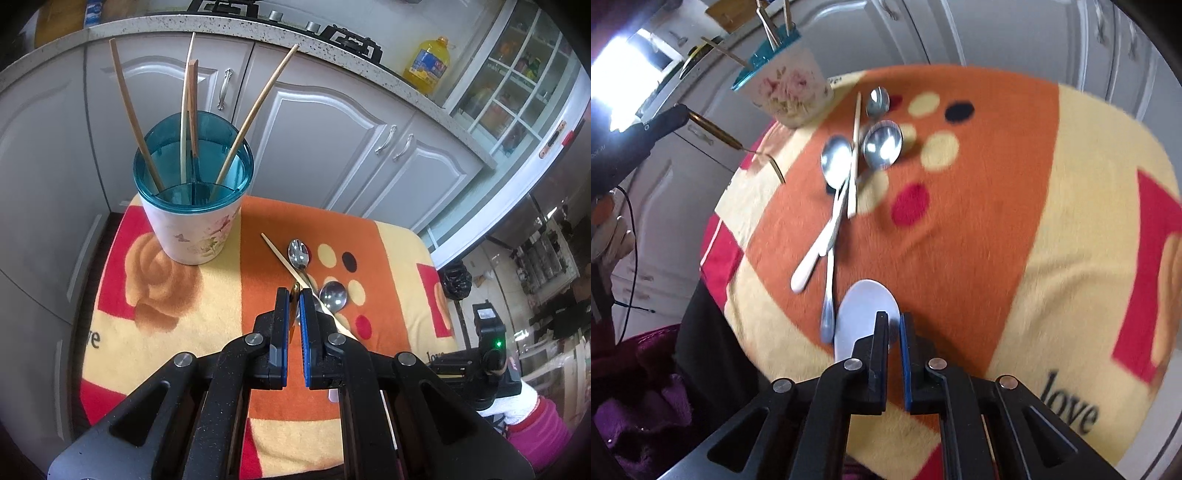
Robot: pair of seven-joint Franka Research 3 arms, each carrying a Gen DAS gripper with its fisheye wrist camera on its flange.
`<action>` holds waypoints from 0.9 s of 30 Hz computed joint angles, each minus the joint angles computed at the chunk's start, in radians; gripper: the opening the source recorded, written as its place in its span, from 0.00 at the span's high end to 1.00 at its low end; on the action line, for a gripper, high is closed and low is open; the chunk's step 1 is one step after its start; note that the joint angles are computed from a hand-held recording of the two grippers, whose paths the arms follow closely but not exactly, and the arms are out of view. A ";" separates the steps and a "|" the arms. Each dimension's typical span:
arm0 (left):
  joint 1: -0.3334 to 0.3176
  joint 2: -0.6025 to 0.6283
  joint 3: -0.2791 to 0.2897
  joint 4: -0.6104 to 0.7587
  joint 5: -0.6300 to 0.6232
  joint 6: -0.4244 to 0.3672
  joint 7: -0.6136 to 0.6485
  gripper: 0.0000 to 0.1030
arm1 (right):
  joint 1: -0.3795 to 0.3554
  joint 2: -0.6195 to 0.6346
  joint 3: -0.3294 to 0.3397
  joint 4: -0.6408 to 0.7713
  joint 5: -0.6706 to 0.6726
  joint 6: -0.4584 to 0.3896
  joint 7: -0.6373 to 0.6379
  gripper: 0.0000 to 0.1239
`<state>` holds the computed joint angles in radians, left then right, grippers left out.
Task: Organize utensils
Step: 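Lift the spoon and fork and carry both tools over the floral cup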
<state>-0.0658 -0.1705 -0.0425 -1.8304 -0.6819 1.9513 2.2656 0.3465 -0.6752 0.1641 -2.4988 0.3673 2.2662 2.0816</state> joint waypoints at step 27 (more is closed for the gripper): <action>0.021 0.026 0.003 0.077 -0.031 -0.019 -0.020 0.96 | -0.031 0.037 0.000 0.104 -0.053 0.000 -0.090 0.97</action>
